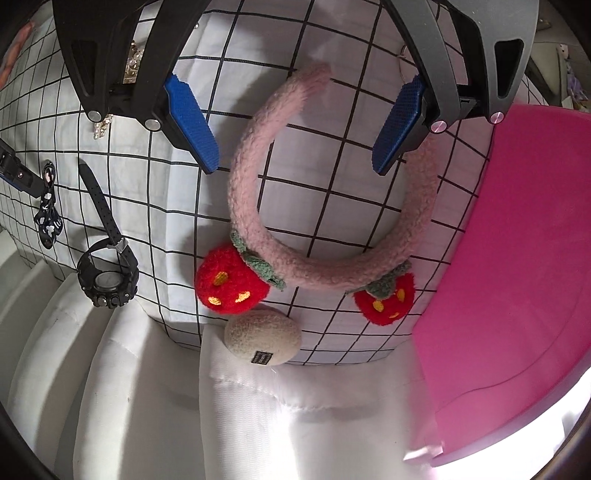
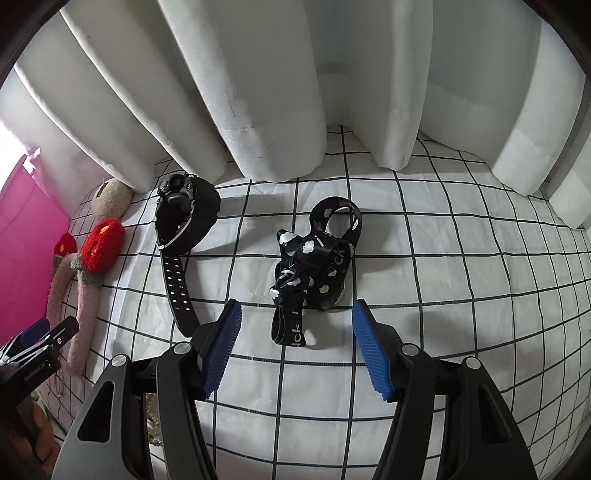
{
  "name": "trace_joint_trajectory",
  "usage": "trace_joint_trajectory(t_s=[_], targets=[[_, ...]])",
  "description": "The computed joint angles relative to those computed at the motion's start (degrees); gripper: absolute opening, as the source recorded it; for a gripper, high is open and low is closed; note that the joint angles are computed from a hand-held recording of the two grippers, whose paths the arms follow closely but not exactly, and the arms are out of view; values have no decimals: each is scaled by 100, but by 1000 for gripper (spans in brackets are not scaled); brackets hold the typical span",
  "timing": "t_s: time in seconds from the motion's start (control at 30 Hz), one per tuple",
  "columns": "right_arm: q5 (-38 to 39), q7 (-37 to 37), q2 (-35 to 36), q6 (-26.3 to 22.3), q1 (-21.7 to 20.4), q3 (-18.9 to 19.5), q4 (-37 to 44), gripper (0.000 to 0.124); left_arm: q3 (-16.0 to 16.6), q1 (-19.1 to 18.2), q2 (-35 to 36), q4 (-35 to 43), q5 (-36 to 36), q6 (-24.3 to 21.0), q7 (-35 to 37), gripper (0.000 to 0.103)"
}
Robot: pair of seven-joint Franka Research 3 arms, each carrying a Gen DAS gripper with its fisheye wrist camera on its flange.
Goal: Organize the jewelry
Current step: 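Grasp the pink headband band with the left tool while the right tool grasps the black polka-dot clip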
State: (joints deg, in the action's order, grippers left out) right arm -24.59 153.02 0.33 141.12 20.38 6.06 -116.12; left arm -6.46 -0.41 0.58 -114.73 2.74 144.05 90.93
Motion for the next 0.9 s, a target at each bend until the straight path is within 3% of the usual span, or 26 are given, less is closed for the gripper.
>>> trace_joint_trajectory(t_s=[0.6, 0.9], targets=[[-23, -139, 700, -286, 162, -288, 656, 60, -71, -24, 512, 329, 354, -46, -344, 83], [-315, -79, 987, -514, 321, -381, 984, 60, -119, 15, 631, 413, 26, -30, -334, 88]])
